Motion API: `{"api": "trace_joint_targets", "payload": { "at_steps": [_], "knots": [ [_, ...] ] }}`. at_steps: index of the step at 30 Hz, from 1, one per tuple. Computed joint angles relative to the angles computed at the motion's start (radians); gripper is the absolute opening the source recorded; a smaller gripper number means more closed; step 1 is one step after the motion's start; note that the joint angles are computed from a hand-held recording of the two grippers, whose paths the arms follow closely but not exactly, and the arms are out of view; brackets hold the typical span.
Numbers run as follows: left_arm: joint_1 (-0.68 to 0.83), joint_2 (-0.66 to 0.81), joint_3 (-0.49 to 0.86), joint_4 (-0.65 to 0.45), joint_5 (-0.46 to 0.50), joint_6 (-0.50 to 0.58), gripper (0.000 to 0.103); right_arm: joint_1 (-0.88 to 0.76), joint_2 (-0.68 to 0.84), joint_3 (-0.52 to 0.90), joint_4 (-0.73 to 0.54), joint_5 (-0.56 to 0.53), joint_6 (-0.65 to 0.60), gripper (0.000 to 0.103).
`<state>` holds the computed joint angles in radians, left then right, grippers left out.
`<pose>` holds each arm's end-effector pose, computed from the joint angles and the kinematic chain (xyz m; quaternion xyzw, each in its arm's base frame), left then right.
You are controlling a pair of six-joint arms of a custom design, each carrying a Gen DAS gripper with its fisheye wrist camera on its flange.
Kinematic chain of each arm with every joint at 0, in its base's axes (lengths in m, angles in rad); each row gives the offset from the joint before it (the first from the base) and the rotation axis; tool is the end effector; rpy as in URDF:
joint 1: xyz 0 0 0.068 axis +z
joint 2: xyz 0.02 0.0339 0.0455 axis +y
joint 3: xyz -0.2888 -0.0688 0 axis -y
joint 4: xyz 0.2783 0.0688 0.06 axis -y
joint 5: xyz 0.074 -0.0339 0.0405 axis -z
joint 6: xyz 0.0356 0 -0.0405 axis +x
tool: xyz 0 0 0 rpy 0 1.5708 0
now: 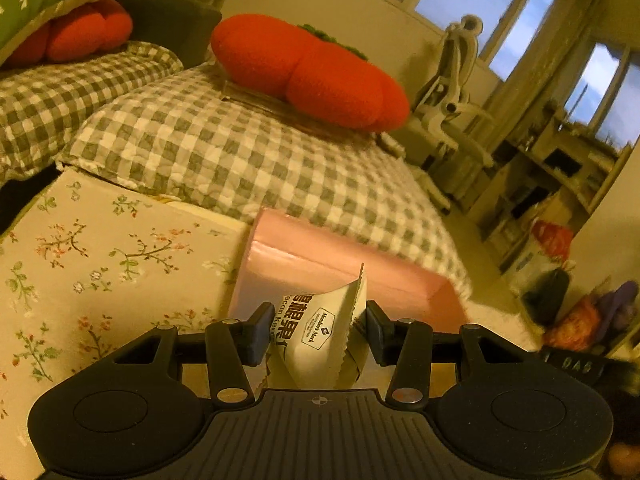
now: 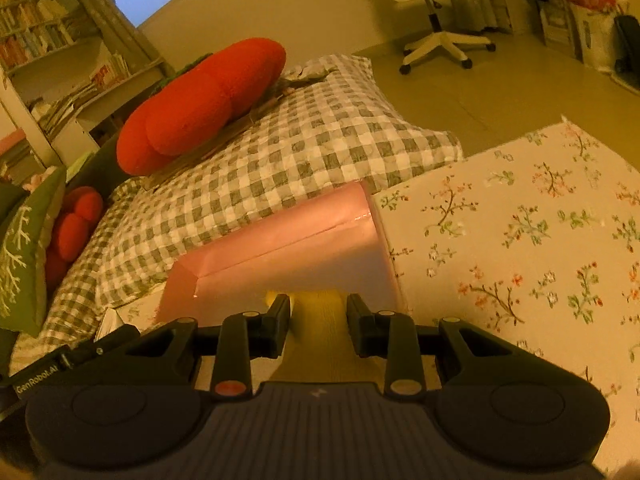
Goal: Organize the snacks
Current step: 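Carry both packets into the pink-lined box and open both tools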
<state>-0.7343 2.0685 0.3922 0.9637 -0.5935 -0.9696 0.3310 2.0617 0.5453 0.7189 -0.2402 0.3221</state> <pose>0.2112 -0.1638 0.0165 -0.2229 0.8493 -0.1243 0.4621 0.2876 0.1078 0.0159 -0.0493 0.9193 0.2252 0.3190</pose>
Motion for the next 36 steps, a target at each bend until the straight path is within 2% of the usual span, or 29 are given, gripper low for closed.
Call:
{"api": "trace_joint_targets", "payload": {
  "at_steps": [4, 6, 8, 12, 15, 17, 20, 23, 26, 30, 33, 36],
  "knots": [
    [0.001, 0.042, 0.030, -0.027, -0.002, 0.032, 0.049, 0.019, 0.060, 0.032, 0.009, 0.026, 0.020, 0.029],
    [0.001, 0.050, 0.027, -0.020, -0.001, 0.034, 0.049, 0.028, 0.059, 0.028, 0.009, 0.050, 0.020, 0.032],
    [-0.005, 0.043, 0.016, -0.013, -0.014, 0.031, 0.054, 0.026, 0.043, 0.009, 0.034, 0.055, 0.034, 0.045],
    [-0.024, -0.011, -0.014, -0.016, -0.058, 0.041, 0.070, 0.020, -0.002, -0.030, 0.054, 0.039, 0.049, 0.062],
    [-0.038, -0.084, -0.049, -0.044, -0.085, 0.036, 0.075, 0.042, -0.024, -0.039, 0.034, 0.045, 0.029, 0.074],
    [-0.055, -0.142, -0.078, -0.071, -0.104, 0.018, 0.079, 0.065, -0.054, -0.058, 0.028, 0.070, 0.015, 0.087],
    [-0.098, -0.235, -0.138, -0.072, -0.148, 0.010, 0.087, 0.088, -0.116, -0.104, 0.035, 0.073, -0.002, 0.094],
    [-0.164, -0.338, -0.153, -0.208, -0.227, -0.029, 0.091, 0.105, -0.203, -0.171, 0.061, 0.076, -0.024, 0.101],
    [-0.233, -0.400, -0.139, -0.387, -0.278, -0.113, 0.093, 0.118, -0.289, -0.254, 0.114, 0.117, -0.057, 0.103],
    [-0.292, -0.438, -0.122, -0.573, -0.287, -0.253, 0.094, 0.109, -0.369, -0.321, 0.136, 0.185, -0.077, 0.103],
    [-0.339, -0.460, -0.120, -0.693, -0.291, -0.384, 0.094, 0.066, -0.396, -0.348, 0.139, 0.198, -0.043, 0.103],
    [-0.386, -0.460, -0.103, -0.794, -0.289, -0.470, 0.094, 0.062, -0.423, -0.354, 0.100, 0.208, -0.026, 0.103]
  ]
}}
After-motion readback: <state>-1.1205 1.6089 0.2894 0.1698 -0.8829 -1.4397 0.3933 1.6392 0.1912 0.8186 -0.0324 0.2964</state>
